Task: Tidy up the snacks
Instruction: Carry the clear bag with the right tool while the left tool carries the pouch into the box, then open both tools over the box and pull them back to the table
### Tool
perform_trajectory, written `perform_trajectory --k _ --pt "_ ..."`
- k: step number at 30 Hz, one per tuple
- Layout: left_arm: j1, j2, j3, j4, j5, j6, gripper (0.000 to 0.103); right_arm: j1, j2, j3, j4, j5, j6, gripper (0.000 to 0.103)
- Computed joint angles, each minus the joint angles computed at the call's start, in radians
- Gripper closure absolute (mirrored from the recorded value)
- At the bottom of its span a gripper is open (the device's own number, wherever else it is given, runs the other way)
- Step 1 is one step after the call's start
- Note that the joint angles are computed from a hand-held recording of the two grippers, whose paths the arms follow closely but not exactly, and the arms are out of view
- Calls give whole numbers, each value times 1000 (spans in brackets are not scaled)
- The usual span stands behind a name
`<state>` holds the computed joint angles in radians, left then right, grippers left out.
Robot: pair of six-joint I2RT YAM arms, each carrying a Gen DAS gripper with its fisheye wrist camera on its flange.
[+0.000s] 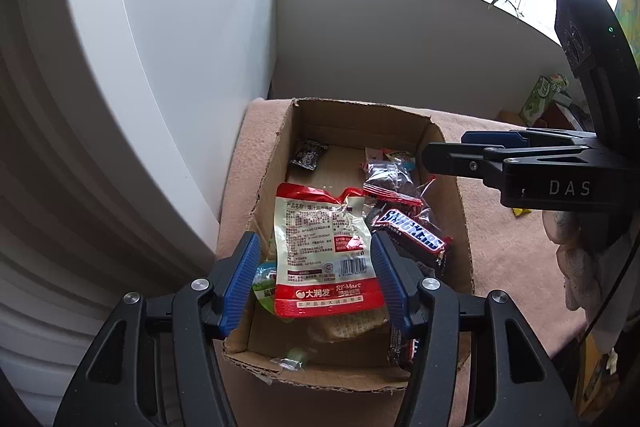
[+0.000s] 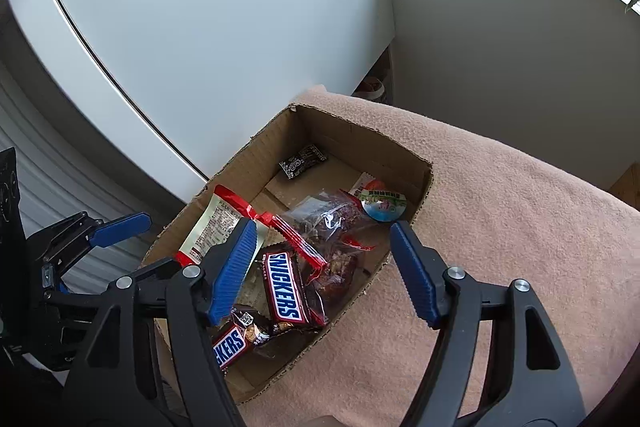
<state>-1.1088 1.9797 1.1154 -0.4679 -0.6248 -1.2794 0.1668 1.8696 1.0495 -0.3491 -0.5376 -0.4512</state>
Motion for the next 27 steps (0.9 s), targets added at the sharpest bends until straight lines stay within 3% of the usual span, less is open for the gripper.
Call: perform_trajectory --k 10,19,27 --pt "-97 -12 94 -137 -65 -79 46 -357 -145 -3 -223 -113 -289 26" --pt "-175 108 312 -220 -95 -82 46 -691 -72 109 -404 -193 -509 25" --pt "-210 266 556 -253 -82 -1 46 -887 7 184 -527 -222 -681 25"
